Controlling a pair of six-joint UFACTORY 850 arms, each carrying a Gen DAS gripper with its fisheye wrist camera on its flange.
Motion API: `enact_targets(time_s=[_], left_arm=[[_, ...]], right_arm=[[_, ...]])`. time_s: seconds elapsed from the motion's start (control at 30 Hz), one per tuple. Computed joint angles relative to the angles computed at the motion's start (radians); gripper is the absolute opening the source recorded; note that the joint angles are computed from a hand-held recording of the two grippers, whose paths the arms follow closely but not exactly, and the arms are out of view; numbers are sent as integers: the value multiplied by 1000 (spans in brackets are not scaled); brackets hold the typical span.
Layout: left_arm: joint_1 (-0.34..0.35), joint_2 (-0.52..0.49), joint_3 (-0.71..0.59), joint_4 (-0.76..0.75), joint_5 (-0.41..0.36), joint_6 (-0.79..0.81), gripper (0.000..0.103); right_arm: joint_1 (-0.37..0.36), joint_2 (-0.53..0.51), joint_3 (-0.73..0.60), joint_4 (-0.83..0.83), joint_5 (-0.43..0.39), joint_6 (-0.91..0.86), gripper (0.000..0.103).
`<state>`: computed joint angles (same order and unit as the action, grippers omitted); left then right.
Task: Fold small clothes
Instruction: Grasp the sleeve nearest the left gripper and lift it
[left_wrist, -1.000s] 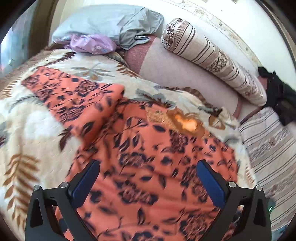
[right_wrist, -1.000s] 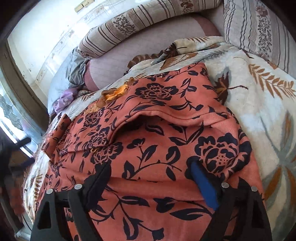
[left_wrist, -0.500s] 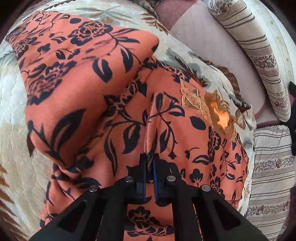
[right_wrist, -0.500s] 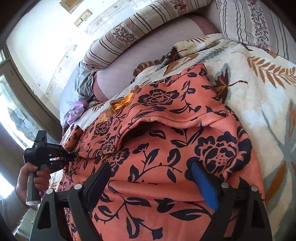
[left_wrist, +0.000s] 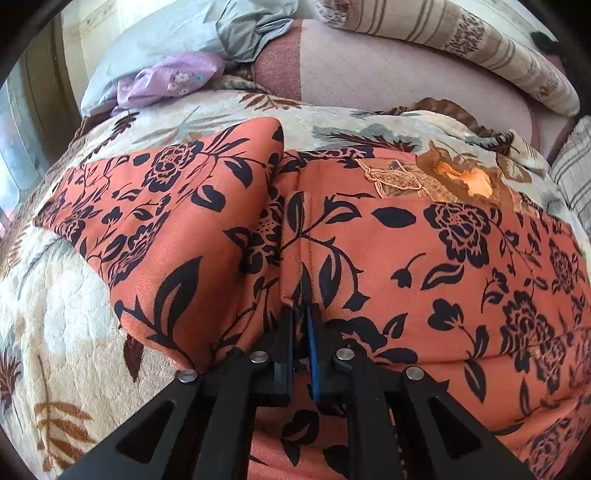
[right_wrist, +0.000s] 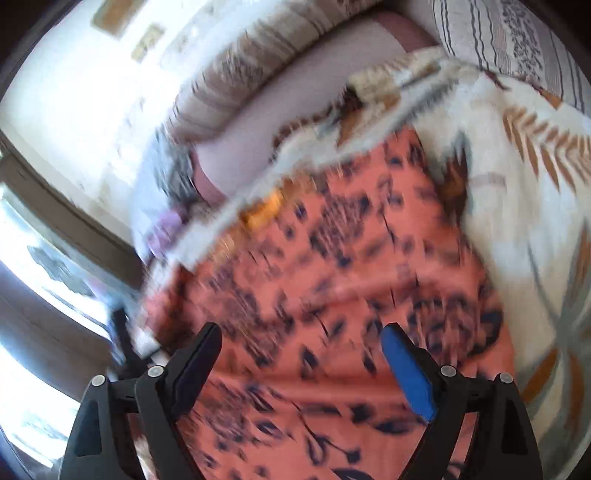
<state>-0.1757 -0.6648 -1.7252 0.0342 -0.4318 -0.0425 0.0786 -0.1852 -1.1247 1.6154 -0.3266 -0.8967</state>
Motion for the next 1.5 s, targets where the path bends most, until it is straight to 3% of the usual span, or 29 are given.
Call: enact_targets(time_s=[0.03, 0.1, 0.17, 0.2, 0.23, 0.27, 0.3, 0.33, 0.4, 0.5, 0.6, 0.73, 0.87, 1.03, 1.1, 1.13, 1.17, 1.2, 1.27, 1.33, 1.4, 1.5], left_arm=[[4, 5, 7, -18, 9, 12, 9], [12, 20, 31, -87, 30, 64, 9], [31, 23, 49, -229, 47, 178, 9], [37, 28, 69, -304, 59, 237, 9], [42, 22, 66, -372, 57, 288, 9], [40, 18, 72, -415, 67, 317, 9], [36, 7, 62, -429, 66, 320, 9], [36, 11, 69, -440, 72, 330, 9], [31, 10, 72, -426, 84, 320, 9], [31, 14, 77, -417, 91, 316, 9], [33, 10, 71, -429, 87, 325, 10], [29, 14, 81, -397, 102, 303, 10], [23, 16, 83, -346, 110, 263, 9], [16, 14, 70, -269, 100, 198, 10], [11, 4, 29, -188, 36, 133, 16], [17, -1, -1, -209, -27, 145, 30], [26, 0, -16, -272, -76, 176, 52], [43, 11, -22, -376, -123, 221, 61], [82, 78, 34, -586, -119, 324, 77], [133, 148, 109, -781, -73, 465, 86], [196, 174, 142, -949, -68, 564, 87], [304, 126, 98, -1073, -133, 509, 87]], right_arm=[[-19, -12, -30, 18, -8, 3, 90], [-69, -76, -105, 55, -115, 31, 90], [-125, -191, -221, -34, -273, 205, 91], [-136, -251, -282, -125, -304, 309, 91], [-139, -303, -321, -230, -292, 414, 91], [-138, -329, -321, -323, -242, 519, 75], [-144, -327, -327, -374, -232, 611, 72], [-141, -306, -326, -392, -210, 660, 73], [-114, -274, -320, -438, -135, 645, 84], [-112, -310, -398, -484, -171, 606, 86], [-112, -390, -476, -761, -150, 882, 86], [-41, -360, -534, -1179, -117, 1162, 86], [55, -276, -463, -1598, -139, 1454, 86], [181, -157, -277, -1988, -150, 1766, 86], [225, -130, -220, -2075, -189, 1818, 86], [244, -126, -196, -2124, -205, 1817, 87], [266, -133, -183, -2180, -238, 1836, 87], [278, -130, -156, -2262, -237, 1883, 89], [279, -78, -72, -2425, -158, 2044, 98], [257, -61, -28, -2449, -85, 2117, 100], [244, -60, -26, -2418, -67, 2095, 102], [245, -58, -25, -2424, -79, 2085, 102]])
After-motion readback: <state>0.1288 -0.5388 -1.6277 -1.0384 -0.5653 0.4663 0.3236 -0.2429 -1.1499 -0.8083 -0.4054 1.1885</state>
